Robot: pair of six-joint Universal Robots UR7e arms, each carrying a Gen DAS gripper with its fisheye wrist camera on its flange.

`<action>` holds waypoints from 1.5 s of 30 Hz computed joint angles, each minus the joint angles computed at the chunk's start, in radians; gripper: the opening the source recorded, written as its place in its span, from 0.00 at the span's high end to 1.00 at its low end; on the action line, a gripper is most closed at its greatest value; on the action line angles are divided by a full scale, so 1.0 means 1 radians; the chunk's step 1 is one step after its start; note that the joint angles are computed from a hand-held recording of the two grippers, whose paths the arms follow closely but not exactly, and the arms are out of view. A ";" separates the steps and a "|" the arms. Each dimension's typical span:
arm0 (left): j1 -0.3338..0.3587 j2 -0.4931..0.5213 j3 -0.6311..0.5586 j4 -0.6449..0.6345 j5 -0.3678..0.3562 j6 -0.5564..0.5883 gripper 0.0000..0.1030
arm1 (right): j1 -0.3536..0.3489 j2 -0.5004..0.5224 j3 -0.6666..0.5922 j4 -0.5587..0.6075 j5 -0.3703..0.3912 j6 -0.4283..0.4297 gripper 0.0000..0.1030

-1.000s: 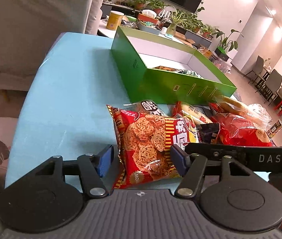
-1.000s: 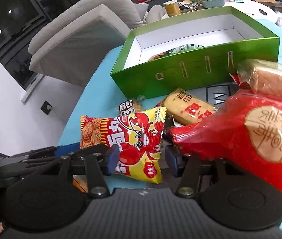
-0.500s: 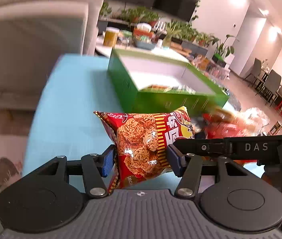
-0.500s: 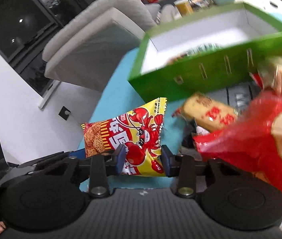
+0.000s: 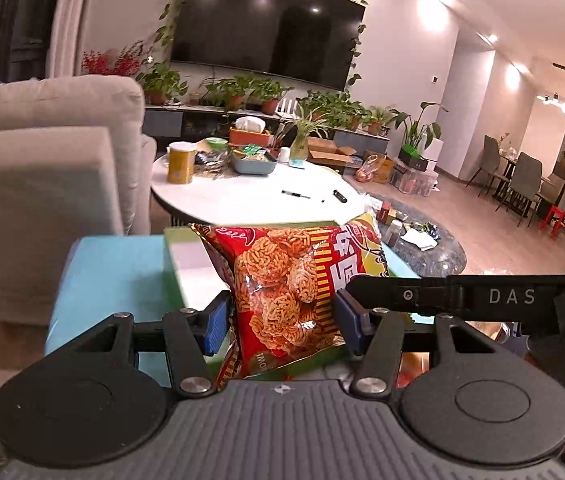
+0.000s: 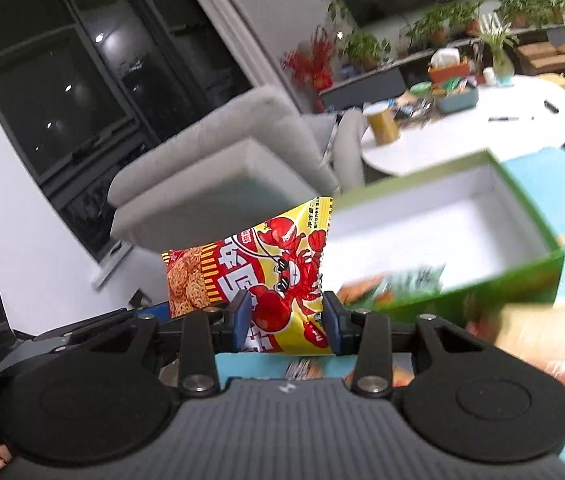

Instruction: Organize snacks

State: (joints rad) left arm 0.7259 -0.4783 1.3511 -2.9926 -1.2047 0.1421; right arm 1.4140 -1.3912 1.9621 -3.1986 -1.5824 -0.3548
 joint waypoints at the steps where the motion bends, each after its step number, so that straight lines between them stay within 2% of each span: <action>1: 0.001 0.015 -0.027 0.015 -0.002 0.000 0.50 | -0.004 0.007 -0.015 0.000 0.000 0.003 0.46; 15: 0.036 0.195 -0.314 0.192 0.026 0.034 0.49 | -0.074 0.085 -0.163 0.095 0.037 0.035 0.45; 23: 0.058 0.261 -0.425 0.259 0.051 0.027 0.48 | -0.081 0.148 -0.242 0.138 0.020 0.046 0.45; 25: 0.063 0.270 -0.439 0.268 0.062 0.013 0.46 | -0.083 0.161 -0.254 0.136 0.014 0.060 0.43; 29: 0.061 0.263 -0.421 0.260 0.098 -0.010 0.40 | -0.074 0.180 -0.246 0.062 -0.055 0.065 0.39; 33: 0.056 0.238 -0.382 0.240 0.108 -0.015 0.39 | -0.079 0.150 -0.215 0.070 -0.038 0.048 0.39; 45: 0.009 0.117 -0.199 0.116 0.126 -0.012 0.31 | -0.030 0.046 -0.108 0.042 -0.076 -0.019 0.39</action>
State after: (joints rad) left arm 0.7348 -0.3614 1.1518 -2.8771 -1.0782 0.1305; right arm 1.3836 -1.3449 1.8544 -3.1563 -1.6581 -0.3743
